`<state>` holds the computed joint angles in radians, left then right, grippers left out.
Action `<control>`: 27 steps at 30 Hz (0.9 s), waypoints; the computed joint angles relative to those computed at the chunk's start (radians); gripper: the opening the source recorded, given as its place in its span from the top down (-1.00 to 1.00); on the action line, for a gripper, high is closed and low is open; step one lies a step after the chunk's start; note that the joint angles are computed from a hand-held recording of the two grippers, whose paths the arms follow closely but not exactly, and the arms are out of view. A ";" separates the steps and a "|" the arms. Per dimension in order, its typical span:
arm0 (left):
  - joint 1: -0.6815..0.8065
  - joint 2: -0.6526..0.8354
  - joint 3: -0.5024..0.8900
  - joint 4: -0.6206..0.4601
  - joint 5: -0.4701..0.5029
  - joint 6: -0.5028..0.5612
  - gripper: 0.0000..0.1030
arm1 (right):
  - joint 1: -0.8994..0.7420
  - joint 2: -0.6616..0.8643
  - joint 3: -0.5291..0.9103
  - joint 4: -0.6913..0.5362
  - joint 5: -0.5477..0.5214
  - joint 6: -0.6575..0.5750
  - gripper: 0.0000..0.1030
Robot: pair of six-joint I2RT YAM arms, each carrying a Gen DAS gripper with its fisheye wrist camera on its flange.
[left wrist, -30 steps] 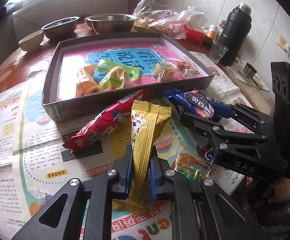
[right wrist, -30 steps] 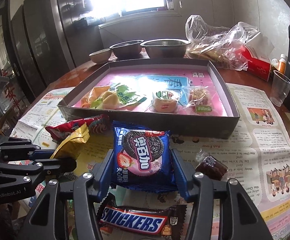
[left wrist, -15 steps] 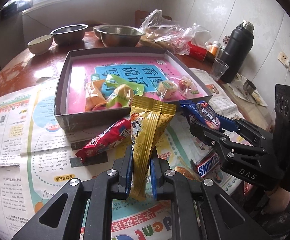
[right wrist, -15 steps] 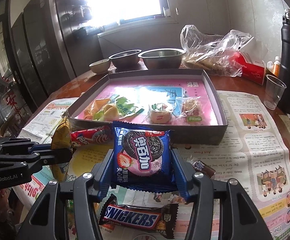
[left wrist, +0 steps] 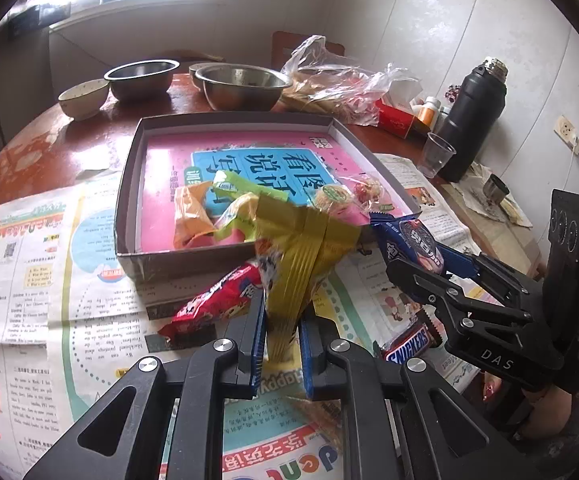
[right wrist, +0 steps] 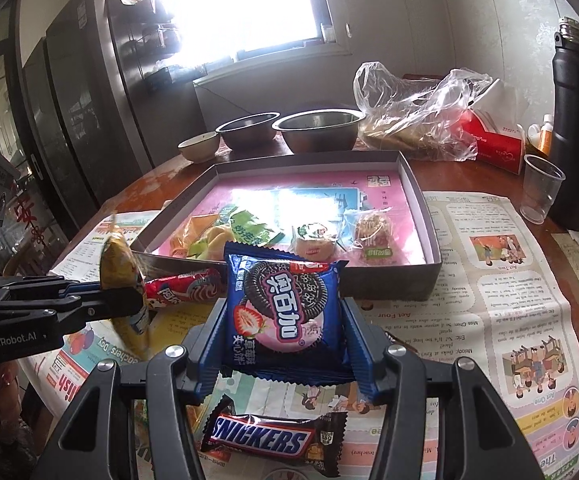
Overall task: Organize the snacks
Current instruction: 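Carry gold wafer stick and blue cookie pack over the tray with both grippers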
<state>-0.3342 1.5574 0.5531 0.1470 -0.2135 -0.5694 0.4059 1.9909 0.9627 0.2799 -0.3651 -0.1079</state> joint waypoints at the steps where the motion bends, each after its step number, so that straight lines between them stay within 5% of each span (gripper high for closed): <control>1: 0.002 0.004 0.007 -0.002 0.001 0.003 0.71 | -0.001 0.000 0.002 -0.002 -0.001 0.001 -0.06; 27: 0.097 0.082 0.192 -0.082 0.092 0.084 0.71 | -0.026 0.066 0.187 -0.116 -0.008 0.033 -0.06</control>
<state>-0.2371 1.6395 0.7455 0.0650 -0.1218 -0.4854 0.3798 2.0566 1.1498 0.1638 -0.3734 -0.0749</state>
